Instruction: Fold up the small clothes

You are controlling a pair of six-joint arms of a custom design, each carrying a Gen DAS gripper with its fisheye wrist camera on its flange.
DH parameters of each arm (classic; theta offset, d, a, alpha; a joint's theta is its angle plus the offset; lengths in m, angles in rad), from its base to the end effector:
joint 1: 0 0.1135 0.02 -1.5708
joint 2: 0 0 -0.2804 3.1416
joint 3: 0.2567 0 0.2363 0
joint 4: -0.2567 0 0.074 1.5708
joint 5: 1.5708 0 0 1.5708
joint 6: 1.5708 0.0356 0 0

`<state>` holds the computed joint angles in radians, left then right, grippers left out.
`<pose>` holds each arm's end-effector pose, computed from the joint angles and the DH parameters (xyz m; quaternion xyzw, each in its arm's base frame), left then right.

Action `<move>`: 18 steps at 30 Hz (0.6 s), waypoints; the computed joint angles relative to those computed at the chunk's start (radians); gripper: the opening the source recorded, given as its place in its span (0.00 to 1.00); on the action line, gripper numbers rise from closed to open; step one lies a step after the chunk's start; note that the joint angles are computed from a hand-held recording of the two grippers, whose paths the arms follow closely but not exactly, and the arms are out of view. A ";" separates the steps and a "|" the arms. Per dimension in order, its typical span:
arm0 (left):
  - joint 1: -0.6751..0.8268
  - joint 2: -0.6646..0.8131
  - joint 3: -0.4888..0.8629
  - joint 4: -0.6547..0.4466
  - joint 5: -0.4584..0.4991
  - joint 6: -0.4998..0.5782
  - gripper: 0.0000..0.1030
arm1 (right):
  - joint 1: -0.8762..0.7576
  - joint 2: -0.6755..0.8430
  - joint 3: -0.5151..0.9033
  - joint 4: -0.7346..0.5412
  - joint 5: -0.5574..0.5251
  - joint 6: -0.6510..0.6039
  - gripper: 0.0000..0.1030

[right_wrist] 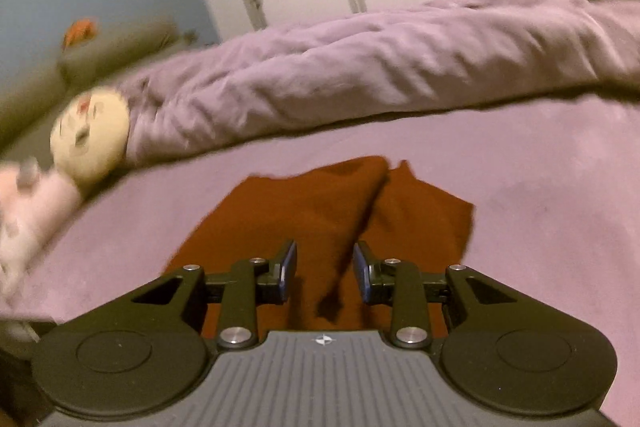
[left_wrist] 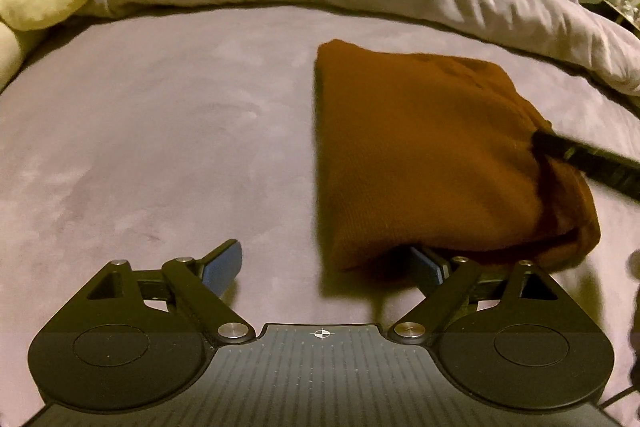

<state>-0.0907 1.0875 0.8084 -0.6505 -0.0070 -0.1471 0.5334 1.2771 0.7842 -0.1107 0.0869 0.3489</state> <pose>0.1907 -0.0171 0.2687 -0.0279 0.9486 -0.0341 0.3133 0.2243 0.1289 0.2645 -0.0614 0.8826 0.1636 0.4365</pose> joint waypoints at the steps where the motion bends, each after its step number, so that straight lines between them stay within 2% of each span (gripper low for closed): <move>1: 0.004 0.000 0.004 -0.003 -0.002 0.002 0.89 | 0.020 0.013 0.005 -0.002 0.023 -0.020 0.29; 4: 0.018 0.002 0.013 -0.008 0.003 0.006 0.90 | 0.076 0.059 0.004 -0.016 0.125 -0.098 0.29; 10: 0.004 0.002 0.023 -0.022 -0.006 -0.013 0.91 | 0.130 0.085 -0.048 0.023 0.244 -0.245 0.31; 15: -0.009 -0.035 0.027 -0.056 -0.029 -0.020 0.93 | 0.121 0.081 -0.064 0.040 0.235 -0.256 0.32; 18: -0.012 -0.065 0.026 -0.097 -0.035 -0.024 0.94 | 0.124 0.064 -0.057 0.007 0.234 -0.235 0.37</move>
<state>-0.1030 1.0230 0.8346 -0.7477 -0.0419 -0.1714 0.6579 1.3407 0.7277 -0.1033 0.3213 0.1144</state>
